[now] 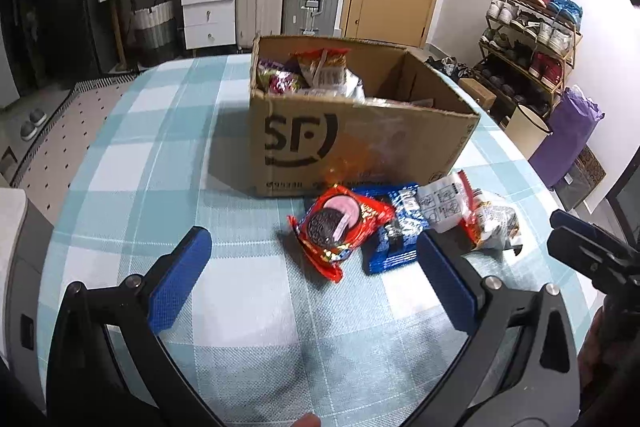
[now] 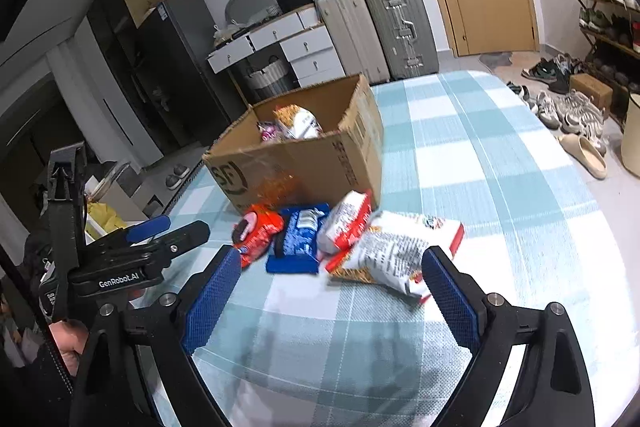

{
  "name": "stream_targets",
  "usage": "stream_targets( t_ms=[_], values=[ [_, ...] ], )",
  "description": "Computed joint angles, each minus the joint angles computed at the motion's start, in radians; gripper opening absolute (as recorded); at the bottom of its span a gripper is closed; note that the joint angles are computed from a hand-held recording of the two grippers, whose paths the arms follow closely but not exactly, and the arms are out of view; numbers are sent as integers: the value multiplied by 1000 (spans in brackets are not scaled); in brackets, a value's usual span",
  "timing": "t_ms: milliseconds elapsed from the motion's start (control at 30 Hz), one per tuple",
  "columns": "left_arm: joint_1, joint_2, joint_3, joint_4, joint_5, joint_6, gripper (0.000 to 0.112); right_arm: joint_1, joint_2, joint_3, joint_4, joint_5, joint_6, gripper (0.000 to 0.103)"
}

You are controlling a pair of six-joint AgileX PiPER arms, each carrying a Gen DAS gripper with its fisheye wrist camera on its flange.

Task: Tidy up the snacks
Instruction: 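Withdraw both grippers from the box toward the remaining snacks, then grasp another white noodle-snack bag with the right gripper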

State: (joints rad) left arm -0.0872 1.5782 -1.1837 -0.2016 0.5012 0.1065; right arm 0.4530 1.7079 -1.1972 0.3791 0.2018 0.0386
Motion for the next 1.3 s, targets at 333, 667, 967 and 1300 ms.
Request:
stream_targets(
  t_ms=[333,667,967,1300],
  values=[
    [39,67,3,-96,-16,87,102,-44,88,-43,32,34,-17,93],
    [64,140,-32,-164,-10,152,102,-71,204,-153,14,95,0,93],
    [60,225,-115,-157,9,154,102,-87,283,-230,66,117,-58,93],
    [72,297,-181,-168,28,163,102,-60,310,-266,-112,114,31,63]
  ],
)
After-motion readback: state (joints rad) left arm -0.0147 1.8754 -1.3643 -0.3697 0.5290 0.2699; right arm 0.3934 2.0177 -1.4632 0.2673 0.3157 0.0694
